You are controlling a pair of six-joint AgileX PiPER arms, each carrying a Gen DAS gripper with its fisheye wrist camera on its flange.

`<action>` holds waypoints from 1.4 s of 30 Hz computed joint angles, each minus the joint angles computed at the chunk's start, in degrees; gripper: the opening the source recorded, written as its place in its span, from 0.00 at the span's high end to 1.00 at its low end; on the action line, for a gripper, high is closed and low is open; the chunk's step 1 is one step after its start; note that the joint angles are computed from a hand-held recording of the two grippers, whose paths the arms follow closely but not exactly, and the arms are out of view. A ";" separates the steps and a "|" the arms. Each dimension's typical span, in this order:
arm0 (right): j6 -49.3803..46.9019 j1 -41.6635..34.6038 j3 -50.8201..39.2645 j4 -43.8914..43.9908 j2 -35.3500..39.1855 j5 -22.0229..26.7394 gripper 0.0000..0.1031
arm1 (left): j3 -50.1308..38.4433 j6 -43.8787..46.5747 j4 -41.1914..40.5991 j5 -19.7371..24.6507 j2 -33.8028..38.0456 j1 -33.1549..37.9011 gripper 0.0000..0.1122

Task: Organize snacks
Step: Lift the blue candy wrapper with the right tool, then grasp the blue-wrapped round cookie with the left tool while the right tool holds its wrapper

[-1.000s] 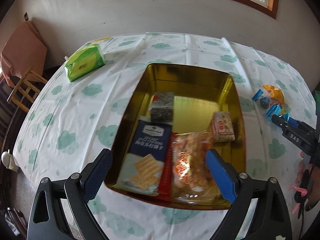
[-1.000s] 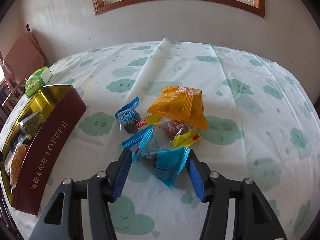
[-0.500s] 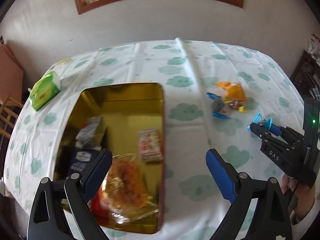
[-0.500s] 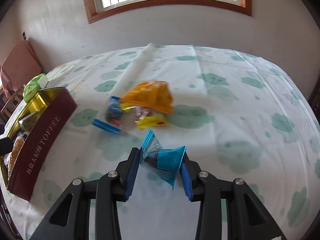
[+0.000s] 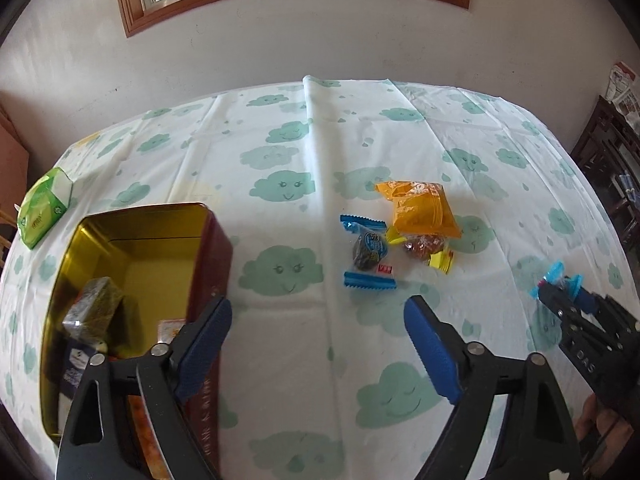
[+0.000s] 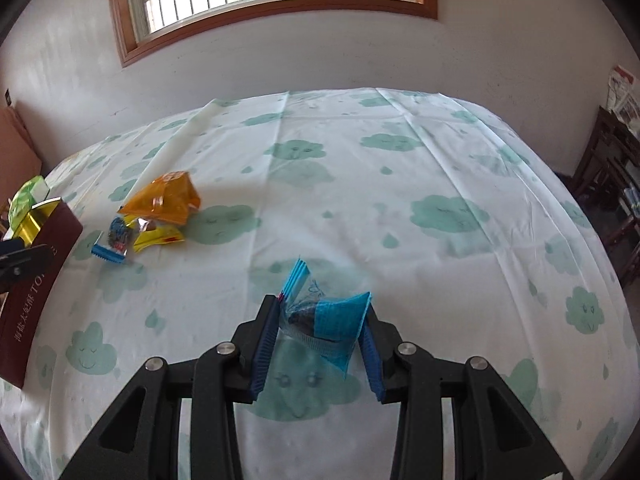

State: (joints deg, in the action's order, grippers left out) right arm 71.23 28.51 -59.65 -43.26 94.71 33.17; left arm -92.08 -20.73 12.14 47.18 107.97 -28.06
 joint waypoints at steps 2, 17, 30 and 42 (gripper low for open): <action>-0.61 -1.70 1.38 1.77 -0.89 -2.79 0.62 | -2.73 -0.17 -0.89 1.20 2.52 0.02 0.34; 0.20 -1.87 1.28 2.13 -0.40 -4.32 0.61 | -17.96 1.64 -3.41 7.22 15.17 -0.10 0.42; 0.95 -1.14 0.36 1.50 0.36 -3.02 0.61 | -22.99 3.78 -5.03 8.90 18.57 0.56 0.70; 1.42 -0.42 -0.66 0.94 1.26 -1.66 0.61 | -12.16 2.86 -4.80 6.41 11.78 -0.05 0.74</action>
